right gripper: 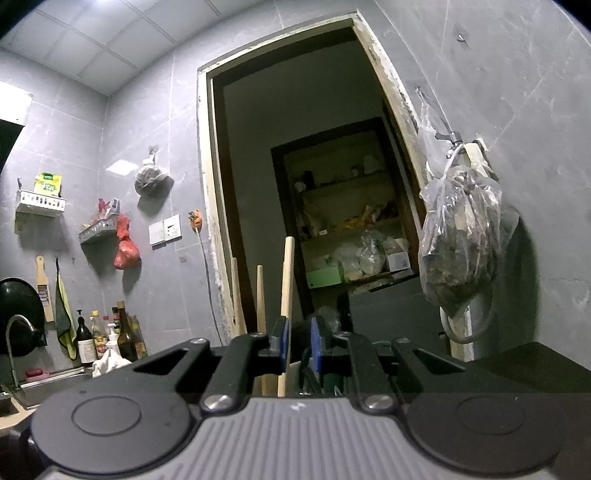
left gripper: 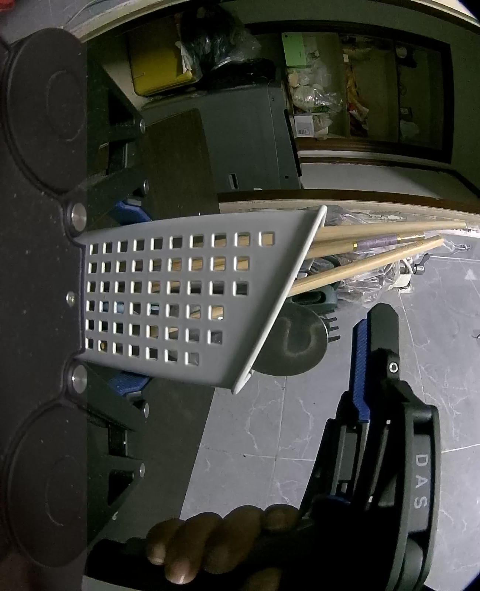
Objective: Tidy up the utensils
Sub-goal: 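Open the right tool to release the chopsticks and withdraw it, then open the left tool to release the basket and pull it back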
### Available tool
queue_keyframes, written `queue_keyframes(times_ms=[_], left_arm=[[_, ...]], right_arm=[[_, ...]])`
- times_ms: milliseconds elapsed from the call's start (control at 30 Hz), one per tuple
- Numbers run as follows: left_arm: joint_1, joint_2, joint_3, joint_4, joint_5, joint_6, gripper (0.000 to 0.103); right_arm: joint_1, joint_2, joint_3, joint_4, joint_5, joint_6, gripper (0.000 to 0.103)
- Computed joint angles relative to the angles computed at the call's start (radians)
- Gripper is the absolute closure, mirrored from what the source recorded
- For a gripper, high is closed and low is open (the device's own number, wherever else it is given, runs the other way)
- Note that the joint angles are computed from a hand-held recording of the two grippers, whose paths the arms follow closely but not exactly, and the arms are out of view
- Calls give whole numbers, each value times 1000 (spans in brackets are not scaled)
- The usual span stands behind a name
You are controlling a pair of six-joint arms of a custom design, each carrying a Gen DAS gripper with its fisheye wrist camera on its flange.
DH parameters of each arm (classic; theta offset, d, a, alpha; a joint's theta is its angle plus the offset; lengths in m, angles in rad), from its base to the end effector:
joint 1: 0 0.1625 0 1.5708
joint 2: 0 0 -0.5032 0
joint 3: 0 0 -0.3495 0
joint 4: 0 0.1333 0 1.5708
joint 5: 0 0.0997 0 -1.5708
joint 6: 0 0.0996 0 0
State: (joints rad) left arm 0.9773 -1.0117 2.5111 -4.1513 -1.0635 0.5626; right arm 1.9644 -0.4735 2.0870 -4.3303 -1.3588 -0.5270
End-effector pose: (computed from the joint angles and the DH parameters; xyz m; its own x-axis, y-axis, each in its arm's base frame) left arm -0.0818 -0.4461 0.2875 -0.6754 0.3208 -0.6640 0.7369 0.2587 -0.6246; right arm 0.3583 -0.4605 0.0935 -0.6373 -0.6685 0.3833 -0.5537 0.0514 -0.8311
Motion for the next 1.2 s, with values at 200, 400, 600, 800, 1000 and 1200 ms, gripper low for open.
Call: queue_keyframes(times_ms=[200,400,600,800,1000,1200], left_arm=[[1,-1,-1,2,-2,-1,27],[1,0,0,0,-1,0,27],[0,0,0,0,1,0,27],[-4,1,4,-9,7,2,26],[-16,6,19,-37,20,3,24],[-45,15,56,-99,46,-7,15]], right_arm=[[-4,-2,5,-9,1,10,87],[-6,-2,14,-28,-6,23,67],[-7,-4,32,-56,-12,36,43],[-7,-2,58,-115,-22,52,14],[2,1,108,-202,-68,63,3],[14,10,167,-305,-124,77,0]])
